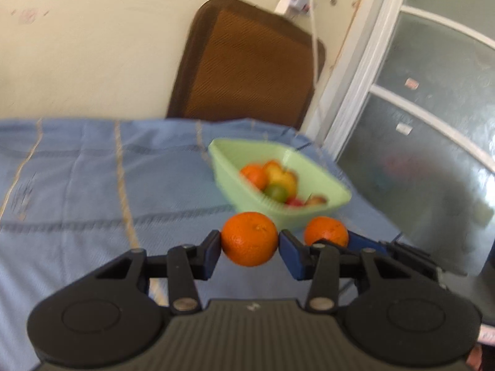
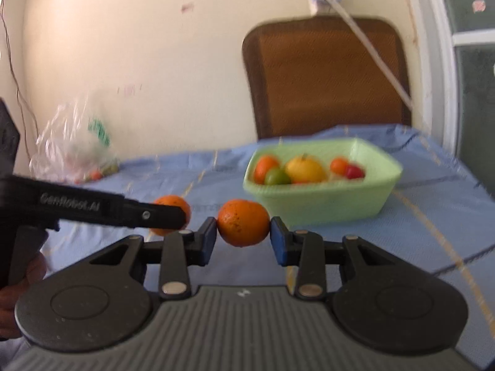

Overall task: Organize fruits
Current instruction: 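Carry both oranges into the basin and open both tools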

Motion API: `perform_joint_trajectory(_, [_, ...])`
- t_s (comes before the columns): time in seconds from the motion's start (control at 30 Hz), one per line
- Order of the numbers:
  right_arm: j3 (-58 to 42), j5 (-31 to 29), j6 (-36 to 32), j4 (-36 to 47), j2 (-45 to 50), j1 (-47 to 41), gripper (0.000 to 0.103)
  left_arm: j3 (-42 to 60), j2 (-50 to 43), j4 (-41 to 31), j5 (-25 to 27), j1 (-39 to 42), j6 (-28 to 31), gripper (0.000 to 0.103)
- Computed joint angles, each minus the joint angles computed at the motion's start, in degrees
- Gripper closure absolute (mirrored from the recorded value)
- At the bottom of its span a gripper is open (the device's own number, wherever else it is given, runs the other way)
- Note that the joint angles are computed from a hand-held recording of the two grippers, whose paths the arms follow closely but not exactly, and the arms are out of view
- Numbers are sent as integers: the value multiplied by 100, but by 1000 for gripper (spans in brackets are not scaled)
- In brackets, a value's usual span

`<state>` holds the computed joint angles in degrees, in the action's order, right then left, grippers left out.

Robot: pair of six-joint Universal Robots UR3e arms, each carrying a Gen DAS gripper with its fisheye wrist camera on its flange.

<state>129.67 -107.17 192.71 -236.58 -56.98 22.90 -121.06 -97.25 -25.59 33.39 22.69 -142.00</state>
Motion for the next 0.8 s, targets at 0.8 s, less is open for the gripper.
perform_joint_trajectory(0.8, [-3,611,-396,-482,258,-1615,60,4128,-2741,103,1330,-2480,-2396,56])
